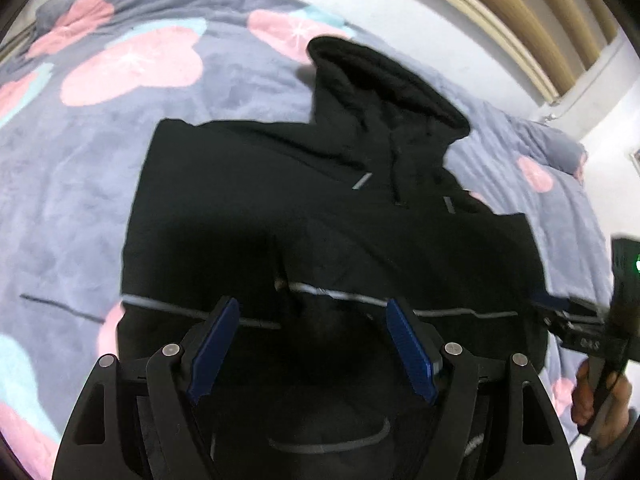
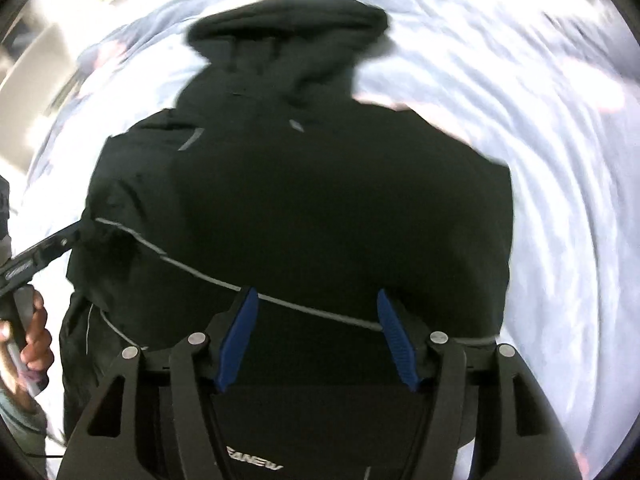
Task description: Fold large clothes
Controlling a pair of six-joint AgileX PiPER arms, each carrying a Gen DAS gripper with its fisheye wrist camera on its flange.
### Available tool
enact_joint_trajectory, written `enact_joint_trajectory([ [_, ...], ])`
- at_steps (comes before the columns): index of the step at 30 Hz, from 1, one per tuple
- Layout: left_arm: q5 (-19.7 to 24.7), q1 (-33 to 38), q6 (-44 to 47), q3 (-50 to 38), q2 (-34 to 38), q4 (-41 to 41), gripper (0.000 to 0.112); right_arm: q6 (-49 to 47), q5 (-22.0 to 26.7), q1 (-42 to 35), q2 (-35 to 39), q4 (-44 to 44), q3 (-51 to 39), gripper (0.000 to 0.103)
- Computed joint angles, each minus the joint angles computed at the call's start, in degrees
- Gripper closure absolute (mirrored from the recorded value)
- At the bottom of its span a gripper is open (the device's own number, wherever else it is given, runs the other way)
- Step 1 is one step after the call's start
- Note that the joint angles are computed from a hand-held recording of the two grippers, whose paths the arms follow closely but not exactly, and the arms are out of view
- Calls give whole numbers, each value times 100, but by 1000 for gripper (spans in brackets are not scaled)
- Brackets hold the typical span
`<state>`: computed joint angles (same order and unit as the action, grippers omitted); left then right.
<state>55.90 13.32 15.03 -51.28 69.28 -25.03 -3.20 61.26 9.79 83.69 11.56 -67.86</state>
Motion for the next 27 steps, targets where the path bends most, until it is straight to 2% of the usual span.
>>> enact_joint_trajectory([
  [2, -249, -152, -279, -51, 276, 240, 35, -201, -48, -178, 1, 196, 87, 39],
  [6, -80, -70, 171, -214, 920, -299, 36, 46, -107, 77, -11, -90, 118, 39],
  [8, -99, -116, 476, -188, 1047, -614, 72, 252, -121, 286, -32, -259, 113, 39],
  [9, -121, -211, 373, -216, 1031, -519, 86, 311, -84, 333, -43, -285, 82, 39],
  [10, -183, -277, 308, -230, 940, -442, 94, 221, -65, 238, -94, -198, 107, 39],
  [13, -43, 36, 415, -406, 449, -686, 96, 132, 155, 55, -326, 58, -8, 39],
  [16, 555, 1085, 829, -863, 116, -1262, 96, 16, 285, -184, -551, 247, -155, 37],
  [18, 993, 1840, 1222, -1091, 173, -1640, 96, 61, 261, -184, -552, 165, -195, 36],
  [19, 1067, 2061, 1327, -1153, 271, -1596, 96, 84, 242, -152, -492, 113, -185, 36],
  [23, 931, 2063, 1541, -901, 1031, -1101, 95, 468, -74, 249, 4, -317, 31, 36],
  [25, 343, 1653, 1441, -469, 1261, -602, 92, 1020, -283, 700, 319, -1076, 130, 36],
  [27, -132, 1518, 1552, -67, 1222, -701, 91, 1472, -490, 1055, 500, -1648, 234, 35],
])
